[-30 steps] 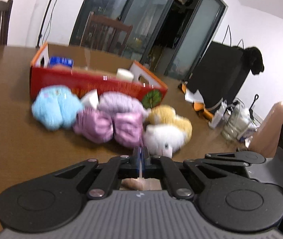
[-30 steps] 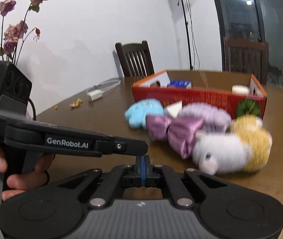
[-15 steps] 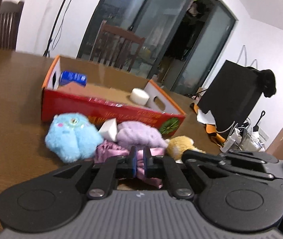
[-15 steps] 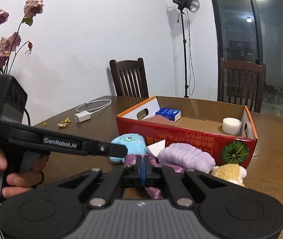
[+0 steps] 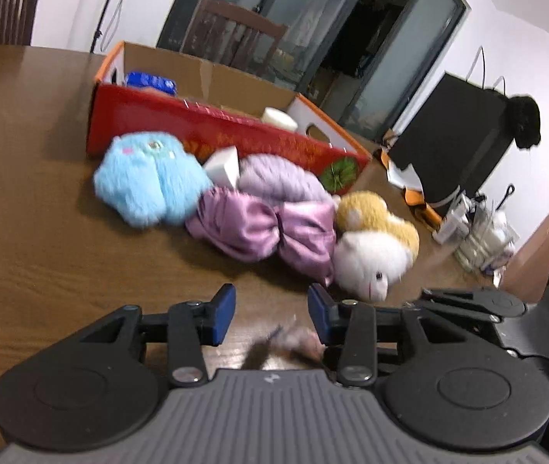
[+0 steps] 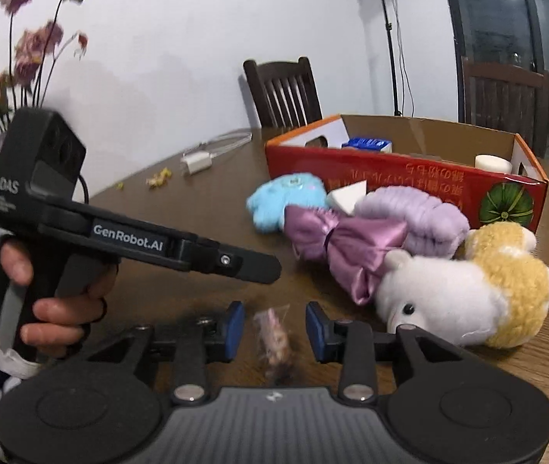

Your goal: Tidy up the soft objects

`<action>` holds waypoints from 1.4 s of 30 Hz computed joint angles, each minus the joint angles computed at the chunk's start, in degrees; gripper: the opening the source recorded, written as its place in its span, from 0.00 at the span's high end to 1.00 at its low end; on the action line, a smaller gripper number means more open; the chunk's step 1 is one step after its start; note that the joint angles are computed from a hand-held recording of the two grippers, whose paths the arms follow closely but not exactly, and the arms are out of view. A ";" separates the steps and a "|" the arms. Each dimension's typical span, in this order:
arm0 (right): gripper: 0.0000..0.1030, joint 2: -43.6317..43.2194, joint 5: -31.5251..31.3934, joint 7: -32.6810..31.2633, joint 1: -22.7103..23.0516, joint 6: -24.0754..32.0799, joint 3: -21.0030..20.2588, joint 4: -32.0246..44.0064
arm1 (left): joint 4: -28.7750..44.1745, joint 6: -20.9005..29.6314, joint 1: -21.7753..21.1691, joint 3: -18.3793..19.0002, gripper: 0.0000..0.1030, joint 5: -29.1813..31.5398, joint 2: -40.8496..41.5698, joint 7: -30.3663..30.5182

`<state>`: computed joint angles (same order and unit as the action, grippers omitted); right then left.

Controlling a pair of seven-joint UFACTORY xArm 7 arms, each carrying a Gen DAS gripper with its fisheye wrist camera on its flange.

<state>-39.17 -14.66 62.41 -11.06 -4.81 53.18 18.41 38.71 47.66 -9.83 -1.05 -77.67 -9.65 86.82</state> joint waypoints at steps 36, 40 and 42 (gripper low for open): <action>0.87 -18.90 -7.10 11.19 6.85 13.00 -10.86 -6.95 | 6.03 -19.07 -7.23 -6.46 0.48 -16.81 1.13 11.84; 0.87 -17.00 -7.34 12.06 2.90 8.57 -9.34 -6.75 | 16.03 -34.12 -10.31 -10.04 0.63 -14.65 11.40 13.60; 0.87 -16.70 -6.93 12.20 1.98 7.48 -8.47 -6.73 | 19.15 -35.45 -10.81 -10.07 0.64 -10.79 14.96 10.86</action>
<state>-55.88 -21.58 74.60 -9.08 2.67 44.71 11.68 57.86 12.20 -20.64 -11.12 -88.46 5.32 97.69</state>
